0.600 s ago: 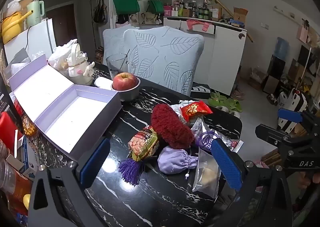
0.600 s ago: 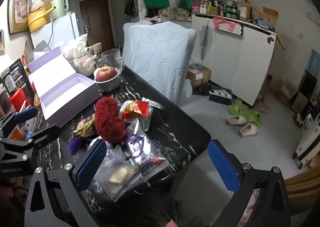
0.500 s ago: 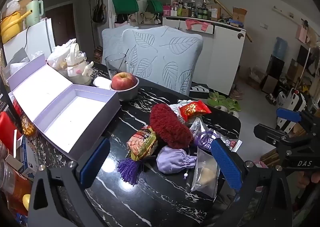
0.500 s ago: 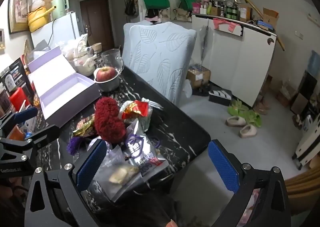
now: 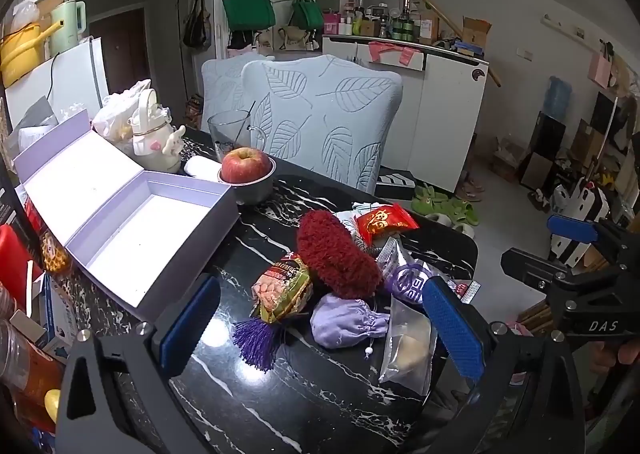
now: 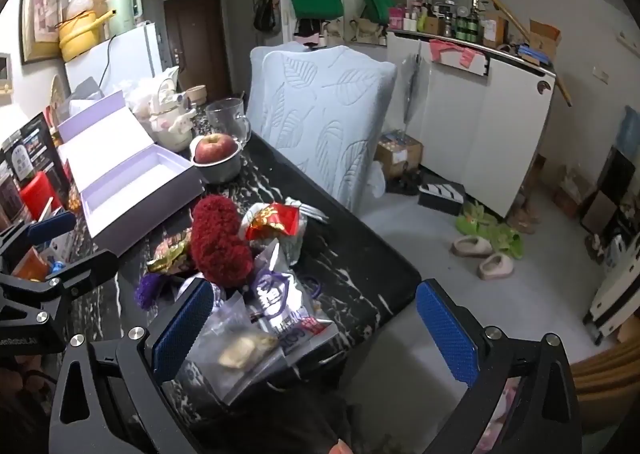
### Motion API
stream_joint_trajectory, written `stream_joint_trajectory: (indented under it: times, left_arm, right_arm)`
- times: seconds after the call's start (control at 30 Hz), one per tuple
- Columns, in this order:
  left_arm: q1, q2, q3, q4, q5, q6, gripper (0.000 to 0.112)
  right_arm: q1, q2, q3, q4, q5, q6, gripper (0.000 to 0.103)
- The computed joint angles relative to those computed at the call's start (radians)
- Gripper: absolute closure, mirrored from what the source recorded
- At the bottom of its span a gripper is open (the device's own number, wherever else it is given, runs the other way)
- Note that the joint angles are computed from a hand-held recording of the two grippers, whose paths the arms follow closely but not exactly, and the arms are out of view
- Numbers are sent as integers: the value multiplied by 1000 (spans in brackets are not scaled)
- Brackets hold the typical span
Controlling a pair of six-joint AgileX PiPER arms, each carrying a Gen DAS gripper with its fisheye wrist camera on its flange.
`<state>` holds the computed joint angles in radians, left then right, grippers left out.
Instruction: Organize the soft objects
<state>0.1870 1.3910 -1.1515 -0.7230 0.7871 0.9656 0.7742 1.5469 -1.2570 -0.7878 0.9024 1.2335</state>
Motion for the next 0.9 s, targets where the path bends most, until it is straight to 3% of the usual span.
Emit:
stream_joint_trajectory:
  times: [0.9]
  left_arm:
    - [7, -5, -1, -7, 13, 5, 9]
  right_arm:
    - [-2, 17, -10, -6, -2, -11, 0]
